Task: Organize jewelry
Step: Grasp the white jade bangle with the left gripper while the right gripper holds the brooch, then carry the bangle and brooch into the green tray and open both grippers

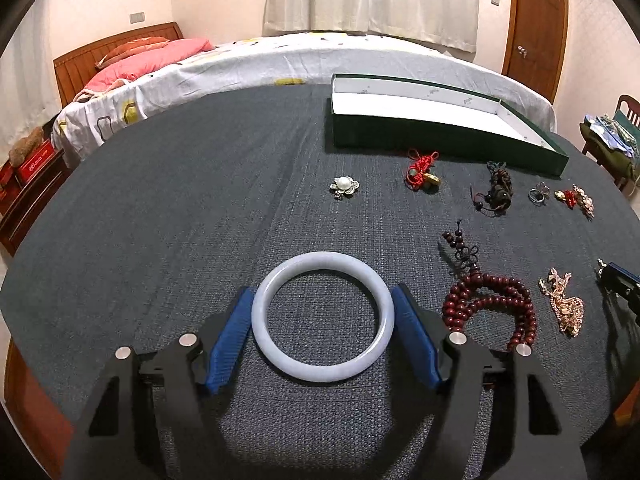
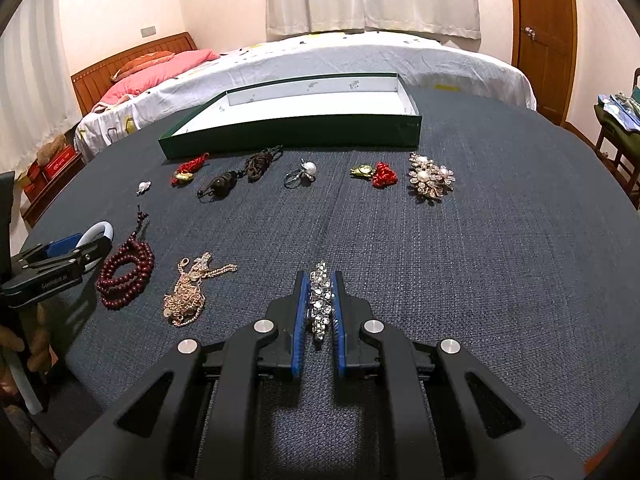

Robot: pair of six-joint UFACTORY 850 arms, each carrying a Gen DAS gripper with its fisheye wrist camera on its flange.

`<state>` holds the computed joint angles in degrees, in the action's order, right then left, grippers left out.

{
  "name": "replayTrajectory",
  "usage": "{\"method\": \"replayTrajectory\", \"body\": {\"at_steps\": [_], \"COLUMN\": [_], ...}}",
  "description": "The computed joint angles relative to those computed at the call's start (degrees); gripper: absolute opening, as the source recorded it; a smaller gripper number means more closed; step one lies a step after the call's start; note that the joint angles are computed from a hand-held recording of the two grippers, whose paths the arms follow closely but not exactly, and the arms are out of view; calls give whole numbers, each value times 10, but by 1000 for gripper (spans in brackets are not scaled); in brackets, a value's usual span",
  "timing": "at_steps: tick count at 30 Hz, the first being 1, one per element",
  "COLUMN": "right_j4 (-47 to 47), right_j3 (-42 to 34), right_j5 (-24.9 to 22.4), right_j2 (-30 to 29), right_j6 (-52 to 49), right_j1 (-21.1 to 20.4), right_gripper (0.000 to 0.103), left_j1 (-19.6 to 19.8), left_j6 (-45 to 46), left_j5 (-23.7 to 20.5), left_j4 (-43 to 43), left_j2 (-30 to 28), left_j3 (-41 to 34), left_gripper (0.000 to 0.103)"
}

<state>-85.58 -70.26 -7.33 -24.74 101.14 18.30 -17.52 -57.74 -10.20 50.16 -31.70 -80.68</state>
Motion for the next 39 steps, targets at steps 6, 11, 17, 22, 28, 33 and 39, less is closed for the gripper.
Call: {"method": "replayTrajectory", "body": {"at_steps": [6, 11, 17, 22, 28, 33, 39], "right_j4": [7, -54, -80, -142, -190, -254, -255], "right_j3": [0, 4, 4, 7, -3, -26, -79], "right_j5": [2, 1, 2, 0, 2, -1, 3], "right_j2": [1, 5, 7, 14, 20, 18, -5], "right_j6": [-7, 55, 83, 146, 193, 249, 238], "right_j1": [0, 0, -1, -2, -5, -10, -22], "right_gripper": [12, 12, 12, 12, 12, 12, 12], "left_j1": [0, 0, -6, -10, -12, -16, -20], "left_j6": [3, -39, -141, -183, -158, -77, 117], "left_j5": [0, -4, -11, -11, 2, 7, 20], "left_j4": [-3, 34, 145, 198, 176, 110, -65], "left_j2": [-1, 1, 8, 15, 14, -5, -48], "left_j3": [0, 0, 4, 1, -23, -66, -147], "left_gripper": [69, 68, 69, 69, 69, 69, 69]}}
